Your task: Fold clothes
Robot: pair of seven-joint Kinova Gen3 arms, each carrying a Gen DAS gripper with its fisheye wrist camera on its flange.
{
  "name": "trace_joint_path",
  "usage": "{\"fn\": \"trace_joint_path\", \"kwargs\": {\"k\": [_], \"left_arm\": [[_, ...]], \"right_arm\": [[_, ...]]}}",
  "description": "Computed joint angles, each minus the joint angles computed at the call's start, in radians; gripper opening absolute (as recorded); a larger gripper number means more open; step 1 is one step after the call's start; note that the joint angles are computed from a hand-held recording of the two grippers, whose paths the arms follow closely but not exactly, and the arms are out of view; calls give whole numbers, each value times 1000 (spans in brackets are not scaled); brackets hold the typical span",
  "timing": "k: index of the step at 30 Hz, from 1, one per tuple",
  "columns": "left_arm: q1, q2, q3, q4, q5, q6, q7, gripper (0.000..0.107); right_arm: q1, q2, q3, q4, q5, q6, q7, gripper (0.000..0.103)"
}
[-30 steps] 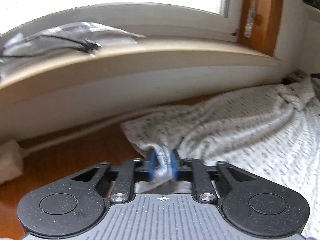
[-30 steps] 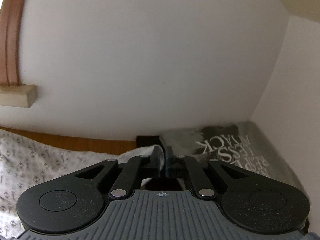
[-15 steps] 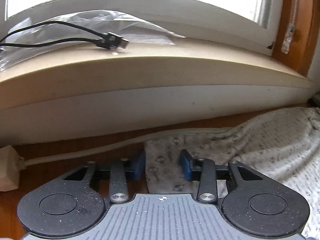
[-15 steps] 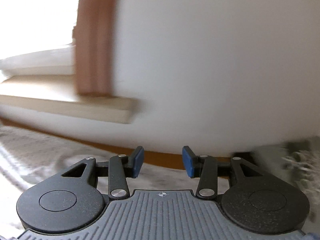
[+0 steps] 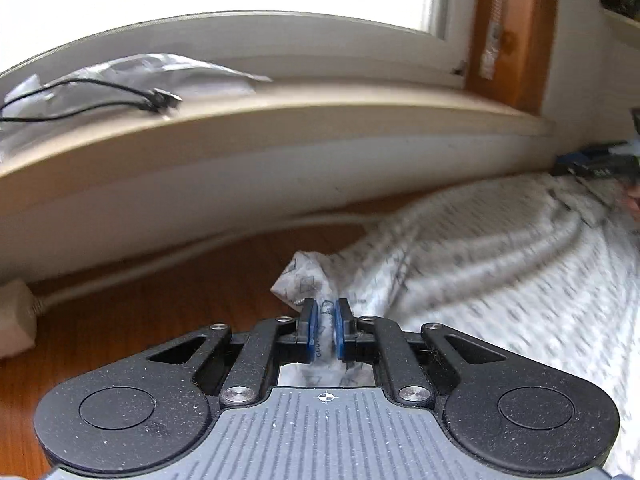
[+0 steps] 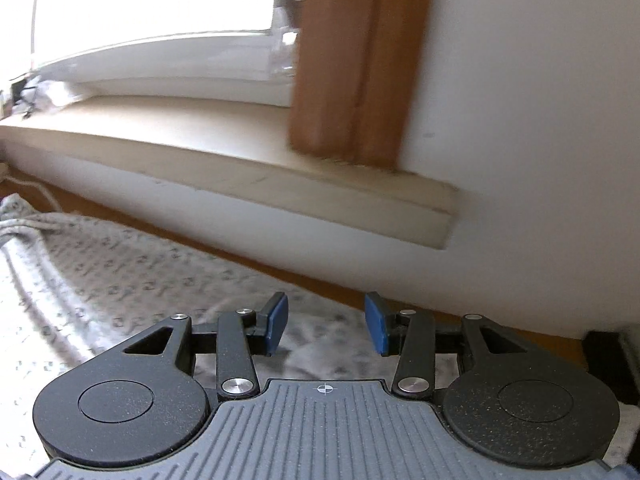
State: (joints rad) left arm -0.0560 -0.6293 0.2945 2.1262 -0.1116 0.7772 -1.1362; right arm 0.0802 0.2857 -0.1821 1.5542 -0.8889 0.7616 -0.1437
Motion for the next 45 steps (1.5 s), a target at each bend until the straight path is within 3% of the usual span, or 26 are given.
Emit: {"fn": "trace_joint_path", "kwargs": {"k": [2,6,9,13,20,24,28,33,41,43,44,45], "left_arm": [[0,4,9,-12,-4,25,-5,13],[-25,-5,-5,-33,-33,41,-8,45],[-32,2,-28,-53,-45,40,-29,60],[-3,69,-104,-69,-31,17,-84,61],[67,139,-196,-55,42,-10,-188,52],[74,127,-196,-41,59,-22,-217,52],[77,113,-191,-31,71,-22,-237,47],[51,110,-152,-24,57,-31,-229,21],[48,113,-135,-30,47,-24,-218,19],[52,113,-138,-29,44,-27,-223,19],[46,111,-129,-27,36,-31,-218,13],[37,109,-117,-24,28,-37,-211,10]], "right_arm": [[-11,1,-5,6,8,-9,5,43],[-17,0,-9,9,14,-5,16,43],[-18,-1,-6,6,22,-1,16,43],[-13,-17,6,22,20,0,16,44],[-30,48,7,-64,92,37,-23,44],[-35,95,1,-135,143,63,-85,45],[-10,138,-15,-210,151,115,-139,52],[11,183,-19,-283,162,168,-204,52],[-17,244,-11,-375,288,239,-306,51],[-15,259,-17,-399,298,267,-316,45],[-6,268,-25,-414,295,292,-314,39],[2,271,-33,-420,294,311,-299,24]]}}
